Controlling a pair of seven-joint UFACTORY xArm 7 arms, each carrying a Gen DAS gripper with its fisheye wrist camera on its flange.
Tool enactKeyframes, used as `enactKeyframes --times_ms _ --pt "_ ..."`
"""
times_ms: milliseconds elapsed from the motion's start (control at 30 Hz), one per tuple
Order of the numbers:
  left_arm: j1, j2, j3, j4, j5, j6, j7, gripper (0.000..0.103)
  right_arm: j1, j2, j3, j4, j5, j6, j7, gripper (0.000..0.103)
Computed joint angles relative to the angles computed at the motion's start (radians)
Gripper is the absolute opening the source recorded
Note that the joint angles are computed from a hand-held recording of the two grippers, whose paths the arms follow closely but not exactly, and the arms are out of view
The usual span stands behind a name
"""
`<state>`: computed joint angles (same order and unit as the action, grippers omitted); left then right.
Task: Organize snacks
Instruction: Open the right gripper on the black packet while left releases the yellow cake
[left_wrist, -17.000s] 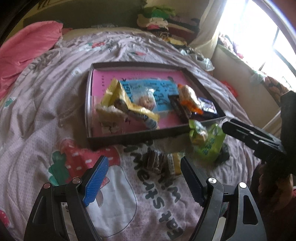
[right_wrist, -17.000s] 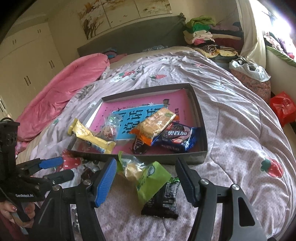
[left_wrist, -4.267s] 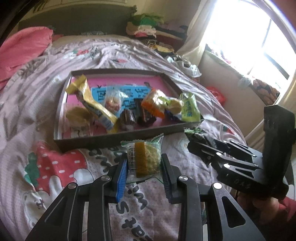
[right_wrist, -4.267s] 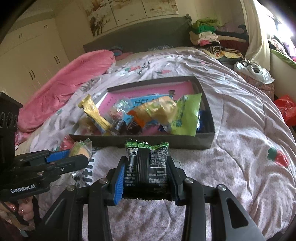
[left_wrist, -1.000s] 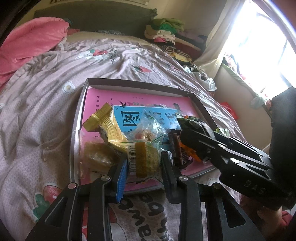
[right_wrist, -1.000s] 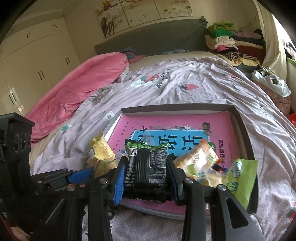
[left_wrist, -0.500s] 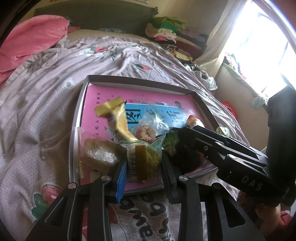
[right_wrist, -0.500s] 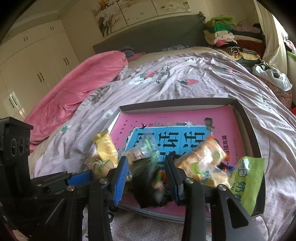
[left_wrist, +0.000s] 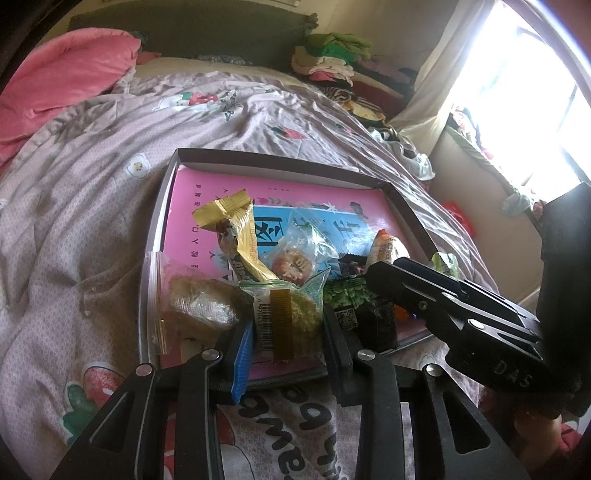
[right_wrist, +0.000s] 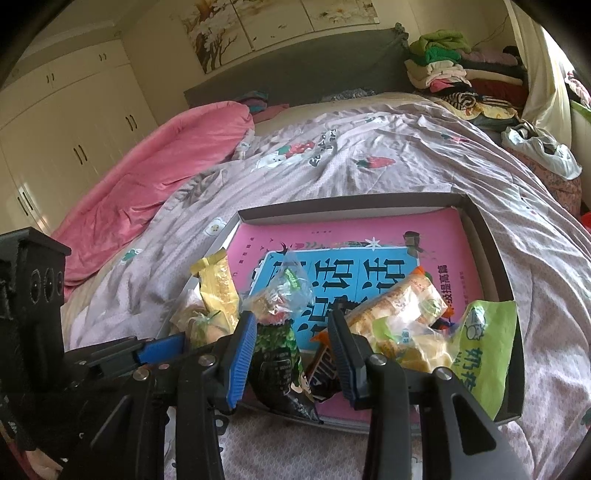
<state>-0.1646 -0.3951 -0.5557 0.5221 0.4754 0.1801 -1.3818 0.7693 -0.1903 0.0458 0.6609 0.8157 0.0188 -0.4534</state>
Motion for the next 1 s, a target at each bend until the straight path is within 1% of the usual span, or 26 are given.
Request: enactKeyframes --times_ms 200,333,400,467,567,633,733,800,867,933,967,1000 --pt "-0.002 -0.002 0.003 -0.001 -0.002 -0.001 -0.005 0.035 -0.003 -0.019 0.002 -0.018 -0.031 -0.004 0.035 0.041" --pt "0.0 -0.005 0.003 -0.007 -0.005 -0.013 -0.004 0.035 -0.009 -0.031 0.004 -0.032 -0.074 -0.008 0.078 0.041" --pt "-0.004 -0.011 0.009 -0.013 -0.014 -0.028 0.0 0.04 -0.014 -0.04 0.005 -0.041 -0.104 -0.009 0.106 0.041" --pt "-0.008 -0.021 0.009 -0.016 -0.025 -0.036 0.007 0.049 -0.022 -0.057 0.011 -0.056 -0.139 -0.015 0.143 0.041" --pt "0.001 -0.045 -0.01 -0.011 -0.031 -0.025 0.011 0.054 -0.038 -0.084 0.018 -0.078 -0.202 -0.019 0.203 0.041" --pt "-0.001 -0.058 -0.015 -0.01 -0.04 -0.019 0.014 0.056 -0.077 -0.102 0.046 -0.091 -0.255 -0.017 0.258 0.042" --pt "-0.001 -0.081 -0.024 -0.007 -0.047 -0.001 0.021 0.059 -0.108 -0.13 0.064 -0.11 -0.313 -0.017 0.319 0.045" --pt "-0.005 -0.101 -0.028 -0.007 -0.053 0.01 0.021 0.064 -0.132 -0.151 0.079 -0.124 -0.351 -0.019 0.36 0.047" --pt "-0.009 -0.132 -0.036 -0.01 -0.061 0.023 0.013 0.07 -0.178 -0.185 0.117 -0.145 -0.397 -0.025 0.408 0.049" --pt "-0.02 -0.16 -0.042 -0.004 -0.07 0.058 0.014 0.075 -0.228 -0.22 0.159 -0.161 -0.443 -0.019 0.455 0.056" --pt "-0.026 -0.172 -0.045 -0.001 -0.073 0.077 0.014 0.076 -0.258 -0.244 0.186 -0.171 -0.467 -0.014 0.481 0.057" --pt "-0.036 -0.19 -0.051 0.004 -0.08 0.108 0.009 0.076 -0.271 -0.265 0.198 -0.181 -0.485 -0.009 0.497 0.06"
